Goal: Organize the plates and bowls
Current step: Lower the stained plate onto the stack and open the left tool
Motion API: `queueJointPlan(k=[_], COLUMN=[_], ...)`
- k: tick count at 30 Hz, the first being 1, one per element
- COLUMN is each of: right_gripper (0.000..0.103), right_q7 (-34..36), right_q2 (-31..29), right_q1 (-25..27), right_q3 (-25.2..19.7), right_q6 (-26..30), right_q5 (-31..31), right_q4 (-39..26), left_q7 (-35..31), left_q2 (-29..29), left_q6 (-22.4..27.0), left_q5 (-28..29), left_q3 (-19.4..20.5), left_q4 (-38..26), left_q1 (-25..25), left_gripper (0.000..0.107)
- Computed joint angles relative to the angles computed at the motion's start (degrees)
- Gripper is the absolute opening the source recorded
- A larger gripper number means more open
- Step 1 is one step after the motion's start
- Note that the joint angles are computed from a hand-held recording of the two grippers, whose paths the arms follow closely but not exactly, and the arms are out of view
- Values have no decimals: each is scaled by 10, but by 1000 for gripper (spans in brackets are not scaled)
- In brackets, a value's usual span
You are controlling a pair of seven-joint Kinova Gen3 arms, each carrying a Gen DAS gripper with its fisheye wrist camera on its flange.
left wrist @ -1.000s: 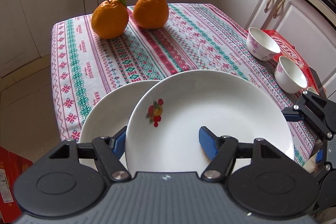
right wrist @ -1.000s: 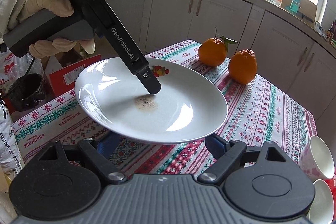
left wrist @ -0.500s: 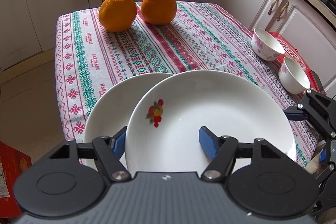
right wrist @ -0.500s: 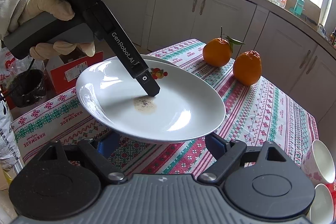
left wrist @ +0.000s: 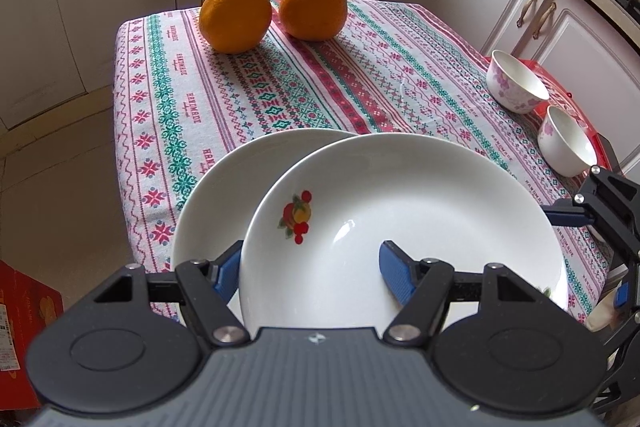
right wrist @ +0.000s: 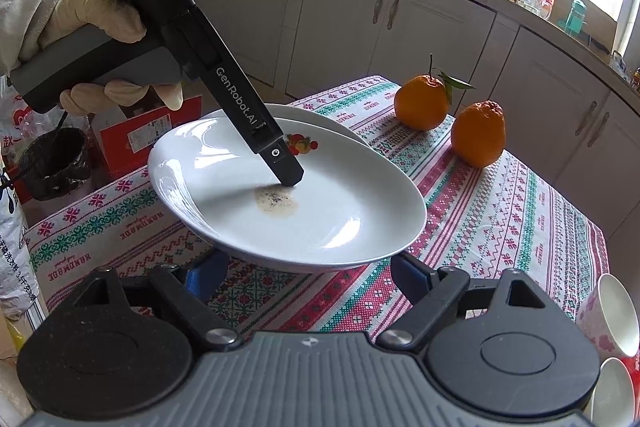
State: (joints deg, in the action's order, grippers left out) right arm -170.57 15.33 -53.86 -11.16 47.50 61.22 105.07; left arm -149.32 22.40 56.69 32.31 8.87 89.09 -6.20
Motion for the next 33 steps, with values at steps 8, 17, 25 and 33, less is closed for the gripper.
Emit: queueJointPlan(k=[8, 17, 25, 33], right_gripper=[91, 91, 92, 92], right_q7=[5, 11, 19, 16], right_q2=[5, 10, 15, 12], right_q1=[-4, -5, -4, -5], right_q3=[0, 2, 8, 10], right_q6=[4, -2, -9, -11], right_q5=[7, 4, 0, 3], right_q4=[-4, -6, -10, -8], left_q7=[-3, -14, -21, -33], left_q2=[-1, -1, -4, -11], left_q6=[-5, -12, -18, -21], left_q5=[-7, -4, 2, 12], left_q3=[-1, -1, -1, -2], left_q4=[3, 2, 2, 5], left_q1=[0, -4, -11, -15], left_gripper=[70, 70, 70, 73])
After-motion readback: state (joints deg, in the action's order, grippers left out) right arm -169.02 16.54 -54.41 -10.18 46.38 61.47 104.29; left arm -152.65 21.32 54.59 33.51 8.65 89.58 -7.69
